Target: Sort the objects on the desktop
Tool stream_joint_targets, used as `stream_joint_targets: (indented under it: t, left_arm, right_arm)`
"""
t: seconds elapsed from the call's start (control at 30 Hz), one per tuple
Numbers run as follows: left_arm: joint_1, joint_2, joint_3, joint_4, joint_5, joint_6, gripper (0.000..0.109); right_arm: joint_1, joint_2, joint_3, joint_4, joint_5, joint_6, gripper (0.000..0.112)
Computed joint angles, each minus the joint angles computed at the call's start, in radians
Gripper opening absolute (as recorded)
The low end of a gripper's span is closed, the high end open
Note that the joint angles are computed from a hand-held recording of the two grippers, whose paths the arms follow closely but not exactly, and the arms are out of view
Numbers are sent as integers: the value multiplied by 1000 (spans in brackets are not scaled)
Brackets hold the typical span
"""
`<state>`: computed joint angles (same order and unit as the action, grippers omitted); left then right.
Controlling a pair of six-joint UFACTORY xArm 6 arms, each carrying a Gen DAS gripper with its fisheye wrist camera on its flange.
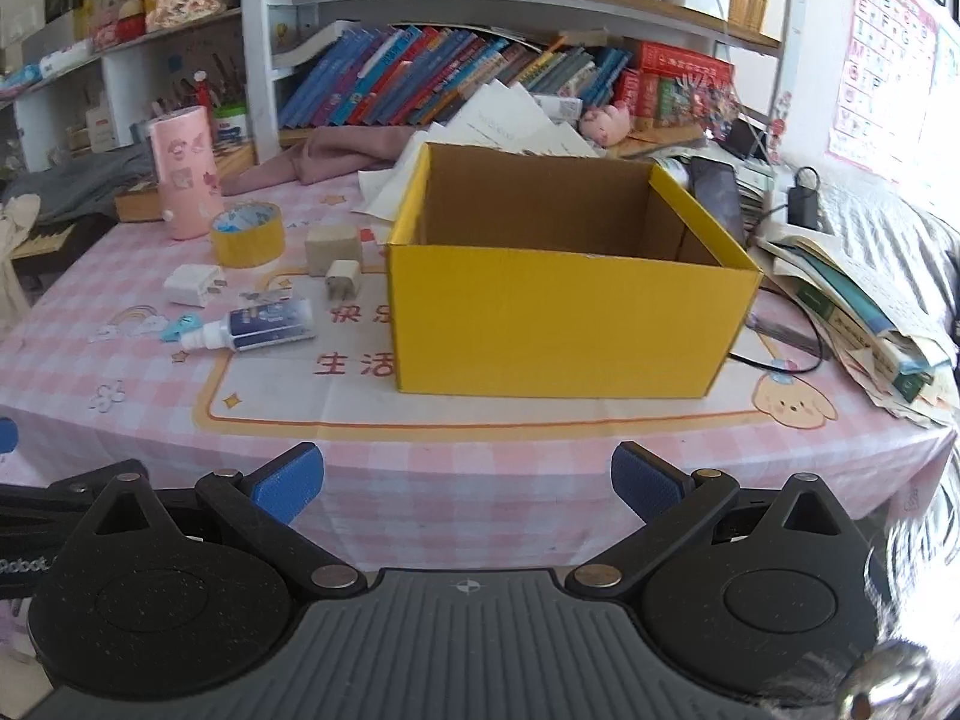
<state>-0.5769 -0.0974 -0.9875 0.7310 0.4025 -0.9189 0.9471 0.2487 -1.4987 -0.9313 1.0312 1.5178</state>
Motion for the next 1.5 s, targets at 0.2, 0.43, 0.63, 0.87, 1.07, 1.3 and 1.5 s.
stream_joint_targets:
  t: [0.2,0.43,0.63,0.87,1.07,1.3,1.5]
  left_arm:
    - [-8,-4,-4,8,25,5,103]
    - [0,-20,15,40,-9,-25,103]
    - [10,-31,30,53,-30,-59,103]
    - [30,-47,62,-60,-82,15,103]
    - [39,-64,78,-49,-75,25,103]
    - [72,-82,109,-96,-90,32,102]
    - [89,-86,114,-85,-87,11,102]
  right_arm:
    - [1,-8,9,-30,-23,27,103]
    - [2,-19,26,-29,-33,53,103]
    - [6,-24,29,-30,-40,40,103]
    - [13,-24,26,-28,-40,34,103]
    - [13,-8,4,-34,-70,25,99]
    - [4,40,-53,-20,-115,-31,96]
    - [-10,78,-95,6,-156,-78,96]
